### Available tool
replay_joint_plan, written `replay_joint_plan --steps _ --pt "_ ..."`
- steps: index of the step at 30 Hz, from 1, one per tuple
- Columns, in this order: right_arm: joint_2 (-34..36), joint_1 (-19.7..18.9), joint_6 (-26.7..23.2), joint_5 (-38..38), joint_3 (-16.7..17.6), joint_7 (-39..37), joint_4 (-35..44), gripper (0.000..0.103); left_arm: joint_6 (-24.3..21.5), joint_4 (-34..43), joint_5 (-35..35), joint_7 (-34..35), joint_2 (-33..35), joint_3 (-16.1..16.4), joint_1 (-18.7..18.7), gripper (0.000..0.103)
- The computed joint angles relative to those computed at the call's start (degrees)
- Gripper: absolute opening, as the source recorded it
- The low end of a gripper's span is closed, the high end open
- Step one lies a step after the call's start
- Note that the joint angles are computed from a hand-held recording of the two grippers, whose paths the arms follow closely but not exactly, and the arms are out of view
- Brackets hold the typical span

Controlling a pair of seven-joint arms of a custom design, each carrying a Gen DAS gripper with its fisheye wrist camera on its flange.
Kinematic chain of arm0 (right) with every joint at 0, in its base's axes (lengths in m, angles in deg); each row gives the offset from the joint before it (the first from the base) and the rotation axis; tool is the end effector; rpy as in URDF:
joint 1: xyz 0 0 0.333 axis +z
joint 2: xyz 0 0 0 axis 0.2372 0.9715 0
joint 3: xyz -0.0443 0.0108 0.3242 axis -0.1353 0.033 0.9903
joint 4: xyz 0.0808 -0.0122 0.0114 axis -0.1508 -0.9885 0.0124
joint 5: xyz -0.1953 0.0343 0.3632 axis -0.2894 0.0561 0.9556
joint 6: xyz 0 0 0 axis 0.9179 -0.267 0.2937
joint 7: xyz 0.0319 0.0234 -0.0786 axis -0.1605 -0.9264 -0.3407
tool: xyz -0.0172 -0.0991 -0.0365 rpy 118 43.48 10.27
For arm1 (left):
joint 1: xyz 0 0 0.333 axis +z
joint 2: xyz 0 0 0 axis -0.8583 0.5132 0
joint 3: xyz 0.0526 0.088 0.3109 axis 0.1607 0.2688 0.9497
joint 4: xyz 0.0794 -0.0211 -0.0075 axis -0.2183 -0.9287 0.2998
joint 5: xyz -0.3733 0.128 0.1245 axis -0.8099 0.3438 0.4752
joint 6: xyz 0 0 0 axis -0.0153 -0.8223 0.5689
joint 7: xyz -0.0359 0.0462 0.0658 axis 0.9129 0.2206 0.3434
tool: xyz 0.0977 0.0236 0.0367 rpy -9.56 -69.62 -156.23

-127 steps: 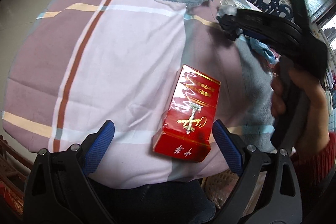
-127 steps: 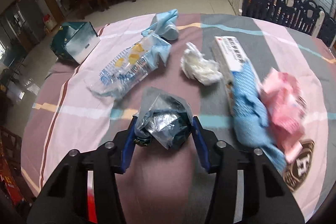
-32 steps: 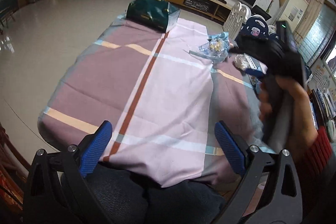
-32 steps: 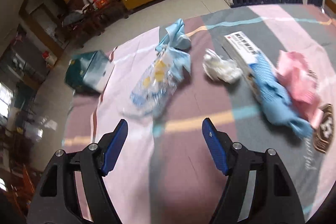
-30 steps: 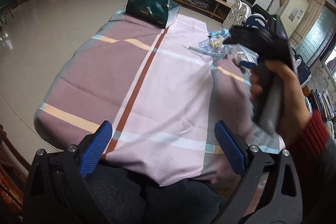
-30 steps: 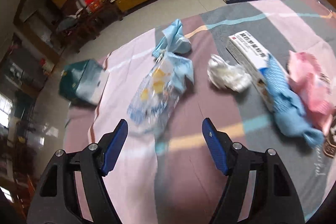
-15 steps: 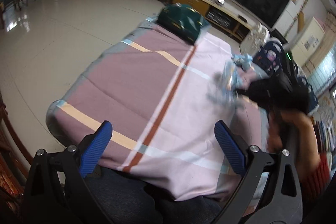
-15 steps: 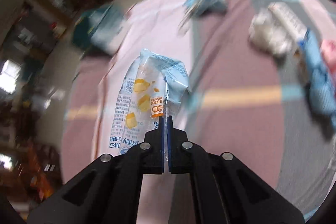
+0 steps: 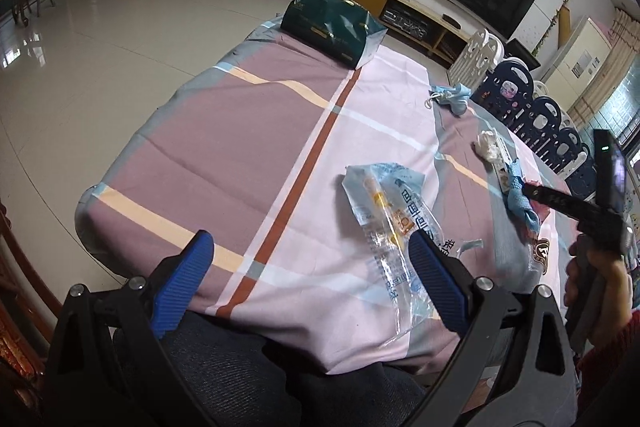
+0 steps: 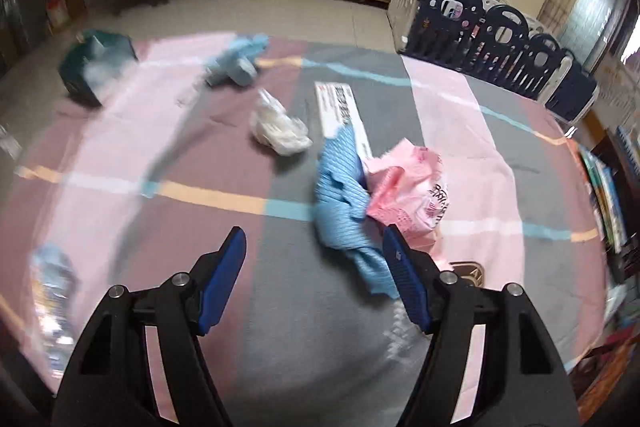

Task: Collect trash
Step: 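Release the blue-white wrapper from the right tool while the left tool grasps it, then grasp the blue knitted cloth with the right tool while the left holds the wrapper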

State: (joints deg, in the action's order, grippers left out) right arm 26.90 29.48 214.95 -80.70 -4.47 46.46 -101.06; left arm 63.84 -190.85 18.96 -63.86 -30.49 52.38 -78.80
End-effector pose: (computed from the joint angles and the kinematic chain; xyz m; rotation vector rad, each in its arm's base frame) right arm 0.6958 0.2032 0.5084 -2.3496 1.2524 -0.5499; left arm 0.4131 -0.3307 0.5015 -2.4388 0.8211 -0.6490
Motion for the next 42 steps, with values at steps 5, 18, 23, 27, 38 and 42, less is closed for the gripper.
replay_joint_plan --steps 5,18,23,27,38,42 --pt "2.18 -0.23 -0.17 -0.61 -0.36 0.24 0.01 0.015 1.68 -0.87 -1.05 0.02 -0.21 0.51 0.05 0.097" --pt "-13.2 -4.03 -22.46 31.57 5.19 -25.52 -12.47 0.001 2.19 -2.77 -2.61 -3.09 -1.48 0.12 0.98 0.097" --pt "-14.91 -2.29 -15.52 31.16 3.63 -20.15 -14.87 0.048 2.91 -2.6 -3.0 -2.05 -1.04 0.42 0.83 0.097" --pt "-11.74 -0.78 -15.74 23.67 3.49 -14.0 -12.96 0.048 3.73 -3.09 -3.34 -2.33 -1.27 0.59 0.93 0.097" --pt "-18.03 -2.61 -13.2 34.07 2.49 -20.97 -20.8 0.018 13.68 -2.82 -4.64 3.73 0.55 2.02 1.96 0.093" --pt "-23.28 -4.19 -12.94 37.61 0.57 -22.85 -25.52 0.018 18.69 0.67 -6.51 8.31 5.41 3.14 2.16 0.082"
